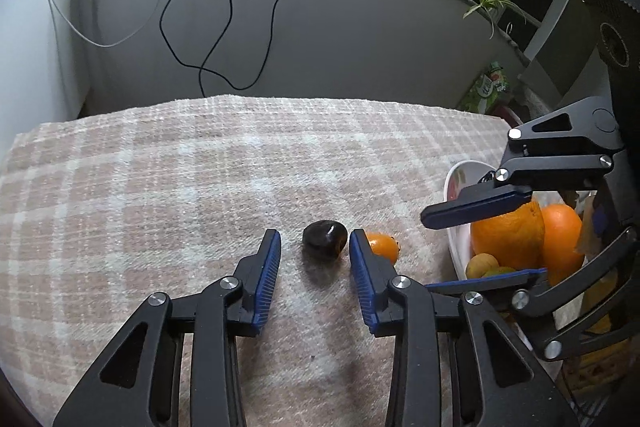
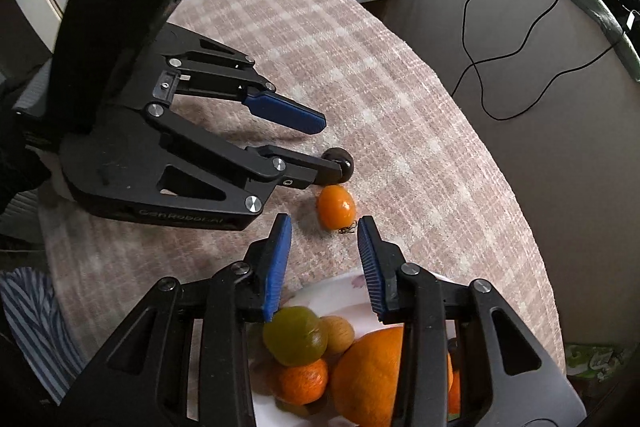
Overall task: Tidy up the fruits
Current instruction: 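Grasp the black plum with the left tool while the right tool grasps the small mandarin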
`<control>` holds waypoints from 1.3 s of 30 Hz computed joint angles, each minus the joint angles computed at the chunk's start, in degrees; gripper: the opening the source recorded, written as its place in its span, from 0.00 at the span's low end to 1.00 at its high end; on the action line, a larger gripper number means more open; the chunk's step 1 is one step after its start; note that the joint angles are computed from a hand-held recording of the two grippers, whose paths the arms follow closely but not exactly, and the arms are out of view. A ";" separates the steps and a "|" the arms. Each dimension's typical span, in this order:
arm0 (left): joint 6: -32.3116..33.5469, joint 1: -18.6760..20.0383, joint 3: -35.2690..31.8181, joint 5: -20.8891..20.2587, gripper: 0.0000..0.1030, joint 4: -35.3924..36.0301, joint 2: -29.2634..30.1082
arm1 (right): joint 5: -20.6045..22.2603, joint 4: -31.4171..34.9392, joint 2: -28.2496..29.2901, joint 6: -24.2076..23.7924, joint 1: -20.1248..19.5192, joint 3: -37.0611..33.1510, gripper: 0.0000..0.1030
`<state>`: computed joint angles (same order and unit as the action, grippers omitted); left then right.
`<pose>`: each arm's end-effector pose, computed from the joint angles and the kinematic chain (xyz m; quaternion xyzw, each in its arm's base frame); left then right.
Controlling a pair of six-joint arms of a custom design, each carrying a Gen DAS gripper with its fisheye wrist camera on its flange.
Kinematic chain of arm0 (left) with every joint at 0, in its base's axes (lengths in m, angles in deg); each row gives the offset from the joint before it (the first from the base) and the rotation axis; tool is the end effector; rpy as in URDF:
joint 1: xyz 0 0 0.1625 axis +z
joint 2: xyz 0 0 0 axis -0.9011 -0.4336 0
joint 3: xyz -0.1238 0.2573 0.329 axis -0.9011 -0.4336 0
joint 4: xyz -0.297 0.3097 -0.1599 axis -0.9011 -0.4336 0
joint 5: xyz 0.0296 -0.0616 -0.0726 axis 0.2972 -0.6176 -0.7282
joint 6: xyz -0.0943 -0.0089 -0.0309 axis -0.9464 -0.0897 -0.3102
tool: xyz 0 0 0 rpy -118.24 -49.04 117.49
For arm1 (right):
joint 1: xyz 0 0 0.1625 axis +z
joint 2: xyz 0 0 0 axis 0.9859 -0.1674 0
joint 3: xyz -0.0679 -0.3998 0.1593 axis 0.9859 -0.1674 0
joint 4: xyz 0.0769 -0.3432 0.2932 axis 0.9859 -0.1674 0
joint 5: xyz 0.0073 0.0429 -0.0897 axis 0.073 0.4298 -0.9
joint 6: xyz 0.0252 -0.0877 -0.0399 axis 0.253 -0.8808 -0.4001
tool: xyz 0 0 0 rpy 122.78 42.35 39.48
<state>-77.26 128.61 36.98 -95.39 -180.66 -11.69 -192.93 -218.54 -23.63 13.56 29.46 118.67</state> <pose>-0.1246 -0.6510 0.1754 0.2626 0.9284 -0.2114 0.1560 0.3007 -0.6152 0.0547 0.4880 -0.8131 -0.0049 0.3173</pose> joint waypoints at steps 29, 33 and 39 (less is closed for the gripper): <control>0.81 -0.23 -0.74 0.84 0.17 0.55 0.41 | -0.37 3.89 3.21 -0.12 -0.92 -3.89 0.35; 1.13 -0.19 -0.69 1.10 0.17 0.55 0.25 | -1.37 4.73 3.80 0.34 -1.05 -4.55 0.35; 1.84 -0.44 0.12 1.48 0.17 0.45 -0.31 | -3.14 6.06 5.55 1.11 -1.20 -6.21 0.35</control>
